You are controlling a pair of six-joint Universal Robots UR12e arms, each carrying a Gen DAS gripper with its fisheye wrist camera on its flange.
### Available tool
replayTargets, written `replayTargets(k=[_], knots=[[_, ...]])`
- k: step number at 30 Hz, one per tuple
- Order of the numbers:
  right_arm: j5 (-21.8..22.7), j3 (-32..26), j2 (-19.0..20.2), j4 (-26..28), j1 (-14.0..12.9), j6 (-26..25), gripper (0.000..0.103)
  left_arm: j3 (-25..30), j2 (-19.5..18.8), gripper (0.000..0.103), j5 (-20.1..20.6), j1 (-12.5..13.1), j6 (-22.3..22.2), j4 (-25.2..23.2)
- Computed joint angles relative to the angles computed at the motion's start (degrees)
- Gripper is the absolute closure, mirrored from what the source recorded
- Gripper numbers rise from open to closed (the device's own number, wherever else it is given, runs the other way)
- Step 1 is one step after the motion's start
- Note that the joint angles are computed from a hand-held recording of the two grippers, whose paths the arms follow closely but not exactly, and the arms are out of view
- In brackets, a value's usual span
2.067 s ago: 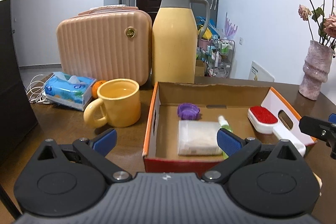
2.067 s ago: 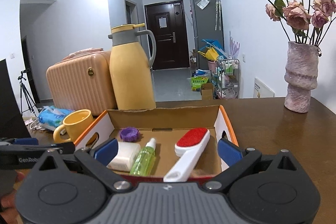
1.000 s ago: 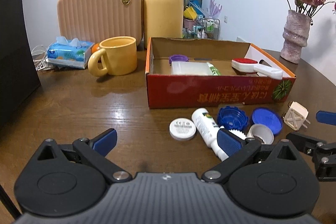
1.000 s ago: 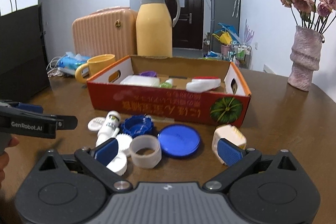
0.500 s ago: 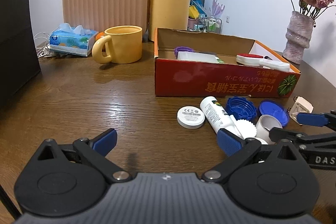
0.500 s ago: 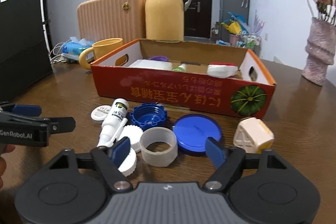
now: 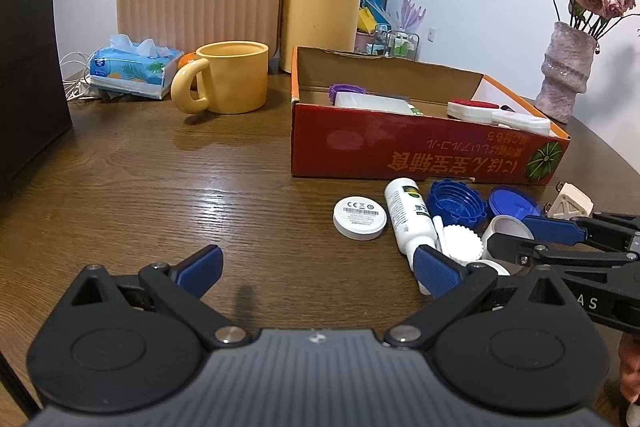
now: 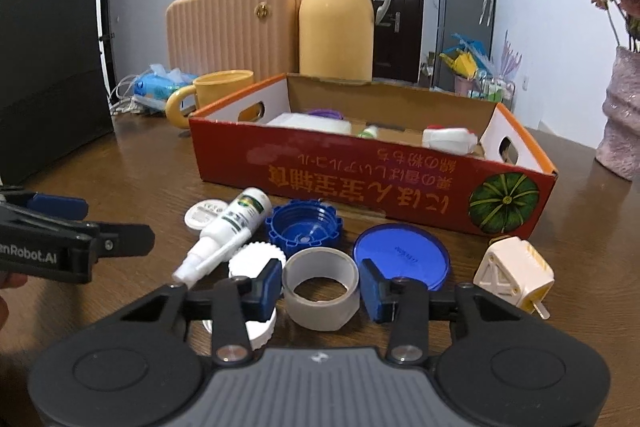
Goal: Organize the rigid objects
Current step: 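Grasp the grey tape roll with the right gripper, then grasp the white ridged cap with the left gripper while the right gripper holds the tape roll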
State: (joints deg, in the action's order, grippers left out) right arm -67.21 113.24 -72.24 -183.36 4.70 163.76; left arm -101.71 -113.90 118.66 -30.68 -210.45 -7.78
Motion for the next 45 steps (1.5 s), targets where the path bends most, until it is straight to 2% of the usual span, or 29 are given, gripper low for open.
replayTargets(k=[4,10,26,32,34,36,39,45], knots=[[1.6,1.02,-0.14,-4.23,-0.82,2.66,0.062,0.18,-0.14,0.0,0.35,-0.08,-0.06,-0.32],[1.17,1.91,-0.14,-9.58,-1.85,7.34,0.062,0.58,-0.52,0.0,0.95,-0.35,0.62,-0.18],[-0.08,2.29,0.26,-13.53,-3.9,13.78,0.062,5.5,-3.63,0.0,0.51,-2.7,6.83,-0.04],[0.17,2.59,0.12,-14.02,-4.75,14.75,0.062,7.75,-4.96,0.009,-0.32,-3.25,8.39,-0.63],[0.34,2.67,0.06,-14.06,-4.98,14.87,0.062,8.43,-5.43,0.014,-0.23,-3.42,9.04,-0.5],[0.57,2.73,0.03,-14.14,-5.14,15.03,0.062,9.05,-5.79,0.024,-0.97,-3.46,9.61,-0.55],[0.74,2.83,-0.04,-14.06,-5.28,15.08,0.062,9.84,-6.23,0.031,-2.57,-3.36,10.14,-1.04],[1.49,3.1,-0.19,-14.08,-5.36,14.42,0.062,11.13,-6.98,0.038,-5.93,-3.04,11.04,-3.05]])
